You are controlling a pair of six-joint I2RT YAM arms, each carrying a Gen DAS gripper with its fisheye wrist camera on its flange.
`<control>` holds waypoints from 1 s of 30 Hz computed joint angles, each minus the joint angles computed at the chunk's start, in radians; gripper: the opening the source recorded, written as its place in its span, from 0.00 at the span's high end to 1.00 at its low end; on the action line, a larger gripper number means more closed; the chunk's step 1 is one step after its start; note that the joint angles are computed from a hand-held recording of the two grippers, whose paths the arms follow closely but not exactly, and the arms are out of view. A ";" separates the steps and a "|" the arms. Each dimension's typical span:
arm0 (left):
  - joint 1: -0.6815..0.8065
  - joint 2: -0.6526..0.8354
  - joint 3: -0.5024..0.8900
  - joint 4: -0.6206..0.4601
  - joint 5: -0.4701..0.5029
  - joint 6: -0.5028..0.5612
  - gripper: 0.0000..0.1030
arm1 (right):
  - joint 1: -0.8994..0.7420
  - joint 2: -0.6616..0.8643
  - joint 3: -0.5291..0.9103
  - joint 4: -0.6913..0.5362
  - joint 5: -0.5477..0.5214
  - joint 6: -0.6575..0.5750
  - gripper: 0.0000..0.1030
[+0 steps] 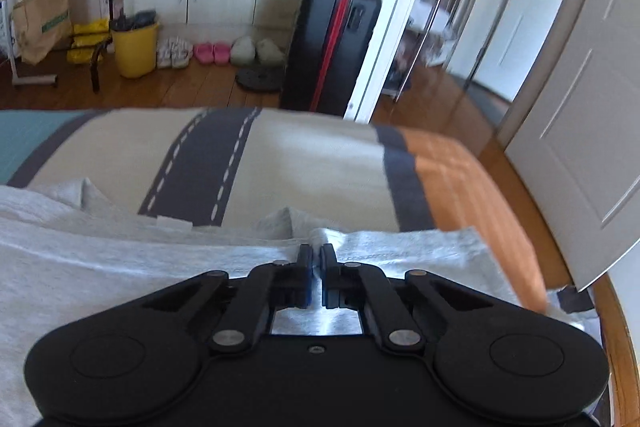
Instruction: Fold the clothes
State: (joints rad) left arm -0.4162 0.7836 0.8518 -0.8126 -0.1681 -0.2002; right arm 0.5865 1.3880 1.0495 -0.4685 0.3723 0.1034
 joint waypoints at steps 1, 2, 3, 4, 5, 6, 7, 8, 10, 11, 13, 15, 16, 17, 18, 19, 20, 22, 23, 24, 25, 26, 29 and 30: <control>-0.022 -0.013 -0.009 0.002 -0.025 -0.005 0.37 | -0.008 -0.029 -0.013 0.001 -0.007 0.017 0.96; -0.042 -0.016 -0.014 0.008 -0.044 -0.008 0.37 | -0.020 -0.057 -0.027 0.004 -0.019 0.028 0.96; -0.065 -0.015 -0.021 0.018 -0.061 -0.005 0.37 | -0.034 -0.082 -0.041 0.009 -0.037 0.031 0.96; -0.096 -0.010 -0.029 0.028 -0.091 0.004 0.41 | -0.045 -0.104 -0.054 0.015 -0.051 0.028 0.96; -0.138 -0.002 -0.037 0.035 -0.142 0.013 0.62 | -0.051 -0.116 -0.062 0.016 -0.060 0.017 0.96; -0.185 0.003 -0.042 0.042 -0.202 0.013 0.90 | -0.054 -0.124 -0.069 0.019 -0.067 0.011 0.96; -0.244 0.004 -0.043 0.045 -0.282 -0.003 0.96 | -0.054 -0.130 -0.079 0.029 -0.069 0.012 0.96; -0.301 0.008 -0.042 0.048 -0.362 -0.019 0.96 | -0.056 -0.137 -0.090 0.041 -0.077 0.016 0.96; -0.403 0.020 -0.035 0.047 -0.494 -0.042 0.96 | -0.058 -0.152 -0.118 0.059 -0.093 0.031 0.95; -0.438 0.020 -0.024 0.045 -0.509 -0.041 0.96 | -0.055 -0.154 -0.129 0.064 -0.095 0.031 0.95; -0.504 0.035 -0.001 0.027 -0.525 -0.032 0.96 | -0.051 -0.159 -0.145 0.056 -0.103 0.038 0.95; -0.566 0.053 0.006 -0.001 -0.541 -0.054 0.96 | -0.048 -0.163 -0.157 0.040 -0.111 0.047 0.92; -0.585 0.061 0.006 -0.015 -0.538 -0.062 0.95 | -0.047 -0.169 -0.164 0.032 -0.115 0.057 0.92; -0.602 0.070 0.005 -0.027 -0.541 -0.070 0.95 | -0.046 -0.178 -0.172 0.023 -0.118 0.073 0.90; -0.618 0.080 0.001 -0.037 -0.555 -0.079 0.94 | -0.046 -0.187 -0.181 0.015 -0.123 0.086 0.89; -0.630 0.089 -0.001 -0.047 -0.567 -0.089 0.94 | -0.048 -0.197 -0.188 0.010 -0.133 0.097 0.89; -0.629 0.089 -0.003 -0.051 -0.567 -0.099 0.94 | -0.052 -0.208 -0.194 0.005 -0.148 0.108 0.88; -0.605 0.065 -0.008 -0.046 -0.542 -0.116 0.95 | -0.062 -0.237 -0.203 0.005 -0.205 0.135 0.86; -0.590 0.050 -0.009 -0.044 -0.526 -0.124 0.95 | -0.062 -0.254 -0.209 0.013 -0.242 0.150 0.86; -0.570 0.029 -0.008 -0.043 -0.503 -0.129 0.95 | -0.057 -0.273 -0.216 0.030 -0.285 0.163 0.84; -0.553 0.007 -0.010 -0.039 -0.486 -0.137 0.95 | -0.043 -0.279 -0.218 0.046 -0.315 0.187 0.78; -0.539 -0.019 -0.017 -0.027 -0.474 -0.149 0.96 | -0.020 -0.271 -0.214 0.063 -0.330 0.222 0.59; -0.397 -0.103 -0.045 0.013 -0.341 -0.200 0.96 | 0.063 -0.178 -0.152 0.075 -0.359 0.273 0.48; -0.337 -0.121 -0.051 0.015 -0.298 -0.224 0.96 | 0.092 -0.129 -0.114 0.064 -0.369 0.265 0.48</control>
